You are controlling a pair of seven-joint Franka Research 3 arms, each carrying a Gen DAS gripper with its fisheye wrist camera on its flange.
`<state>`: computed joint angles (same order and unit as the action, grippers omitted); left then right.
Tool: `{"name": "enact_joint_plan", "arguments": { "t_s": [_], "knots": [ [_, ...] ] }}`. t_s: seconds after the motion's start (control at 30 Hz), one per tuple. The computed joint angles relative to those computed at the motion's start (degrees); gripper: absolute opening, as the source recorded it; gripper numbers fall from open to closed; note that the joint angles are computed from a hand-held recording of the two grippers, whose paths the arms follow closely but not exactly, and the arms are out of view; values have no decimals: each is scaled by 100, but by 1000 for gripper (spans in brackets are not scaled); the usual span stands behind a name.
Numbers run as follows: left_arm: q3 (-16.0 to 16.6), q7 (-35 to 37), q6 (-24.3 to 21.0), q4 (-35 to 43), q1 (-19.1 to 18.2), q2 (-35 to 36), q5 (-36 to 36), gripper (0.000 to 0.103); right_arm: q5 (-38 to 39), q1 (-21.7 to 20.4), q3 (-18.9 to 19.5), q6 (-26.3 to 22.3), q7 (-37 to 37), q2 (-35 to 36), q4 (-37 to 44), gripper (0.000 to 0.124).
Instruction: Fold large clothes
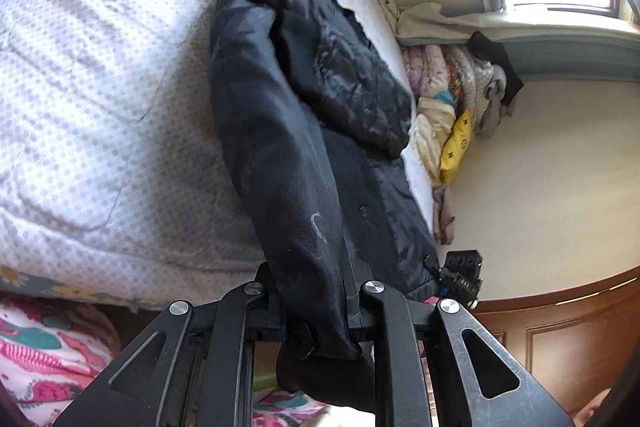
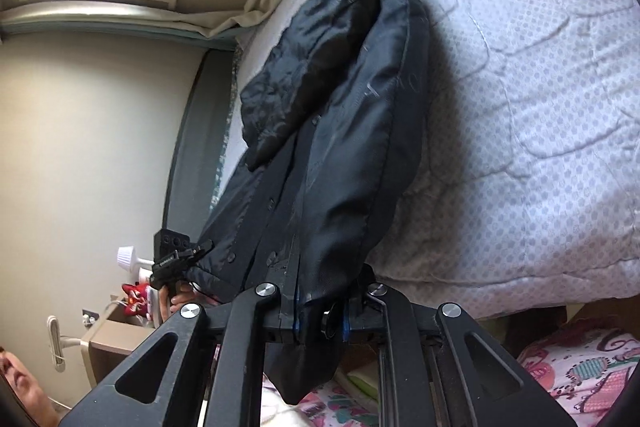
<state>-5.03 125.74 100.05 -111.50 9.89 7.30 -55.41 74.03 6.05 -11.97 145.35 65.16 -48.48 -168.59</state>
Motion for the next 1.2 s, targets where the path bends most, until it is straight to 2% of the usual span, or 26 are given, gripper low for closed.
{"name": "enact_joint_plan", "arguments": {
  "t_s": [0.23,0.47,0.6,0.77,0.87,0.93,1.03,1.07,1.1,1.17,1.2],
  "knots": [
    [-219,-567,332,985,-70,538,-424,19,796,157,-199,9,-927,1059,1046,9],
    [-665,-1339,910,2622,-198,1488,-515,19,1135,-143,-122,-42,-1233,2314,2444,9],
    [-914,-2027,1330,3691,-389,2314,-113,19,1365,-316,4,-28,-1243,3206,3194,9],
    [-1112,-2888,1642,4897,-622,3358,464,20,1401,-612,201,-61,-1042,4307,4084,10],
    [-1209,-3323,1720,5504,-732,3881,800,25,1539,-796,332,-106,-1077,4766,4456,11],
    [-1196,-3661,1628,6174,-908,4295,1223,27,1771,-931,401,-191,-1255,5067,4653,15],
    [-1273,-3856,1461,6932,-1018,4736,1692,36,1953,-1116,519,-305,-1241,5474,4898,15],
    [-1308,-3903,1429,7186,-1061,4880,1840,43,1873,-1173,551,-331,-1172,5556,4948,15],
    [-1377,-3887,1447,7239,-1043,4923,1903,54,1802,-1221,584,-347,-1098,5648,5031,17],
    [-1552,-3795,1802,7008,-961,4831,1923,70,1944,-1353,637,-454,-1122,5769,5144,25],
    [-1625,-3771,1937,6936,-927,4802,1955,76,2069,-1412,658,-486,-1172,5779,5161,33]
  ]
}}
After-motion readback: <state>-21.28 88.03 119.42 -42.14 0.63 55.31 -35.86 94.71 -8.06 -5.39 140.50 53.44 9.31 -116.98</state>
